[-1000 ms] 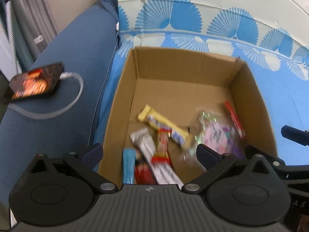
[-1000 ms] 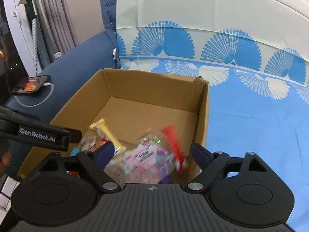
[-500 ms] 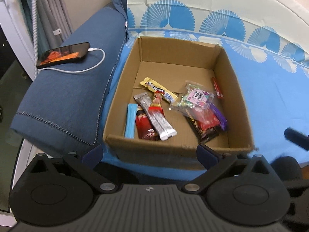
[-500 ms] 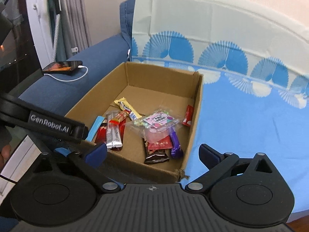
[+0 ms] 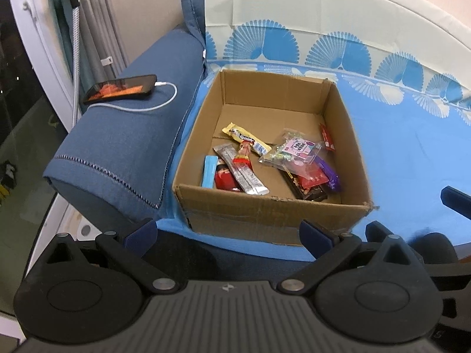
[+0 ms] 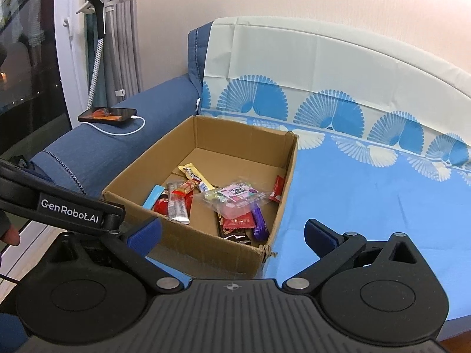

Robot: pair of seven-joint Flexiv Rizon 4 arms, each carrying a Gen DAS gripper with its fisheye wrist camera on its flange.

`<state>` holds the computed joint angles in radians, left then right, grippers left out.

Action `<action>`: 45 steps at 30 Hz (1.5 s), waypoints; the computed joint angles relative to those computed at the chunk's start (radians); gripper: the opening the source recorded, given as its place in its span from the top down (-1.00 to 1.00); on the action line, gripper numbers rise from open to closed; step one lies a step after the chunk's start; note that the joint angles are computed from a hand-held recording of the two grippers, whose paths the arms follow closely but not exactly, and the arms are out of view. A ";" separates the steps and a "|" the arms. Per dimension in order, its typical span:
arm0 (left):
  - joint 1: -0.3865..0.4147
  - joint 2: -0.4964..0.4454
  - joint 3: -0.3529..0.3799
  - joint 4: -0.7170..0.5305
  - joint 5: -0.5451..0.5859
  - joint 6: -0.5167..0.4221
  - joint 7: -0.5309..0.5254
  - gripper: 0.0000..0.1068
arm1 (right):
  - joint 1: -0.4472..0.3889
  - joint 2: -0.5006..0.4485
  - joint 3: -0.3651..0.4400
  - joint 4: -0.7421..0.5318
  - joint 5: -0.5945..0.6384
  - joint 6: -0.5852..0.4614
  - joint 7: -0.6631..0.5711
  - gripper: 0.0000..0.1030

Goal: Organize snacks

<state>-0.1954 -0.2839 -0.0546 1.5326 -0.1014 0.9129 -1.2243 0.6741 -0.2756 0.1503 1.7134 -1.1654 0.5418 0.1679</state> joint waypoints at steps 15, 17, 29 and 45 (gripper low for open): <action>0.006 0.047 0.002 0.067 -0.010 0.060 0.012 -0.92 | 0.013 0.018 0.014 0.019 -0.041 -0.041 0.026 -0.99; 0.002 0.049 0.006 0.066 0.008 0.065 0.001 -0.92 | 0.014 0.017 0.015 0.018 -0.044 -0.044 0.027 -0.99; -0.004 0.044 0.018 0.046 0.071 0.054 -0.060 -0.92 | 0.021 0.016 0.017 0.015 -0.047 -0.058 0.034 -0.99; 0.001 0.044 0.016 0.034 0.058 0.008 -0.052 -0.92 | 0.022 0.018 0.019 0.013 -0.046 -0.063 0.035 -0.99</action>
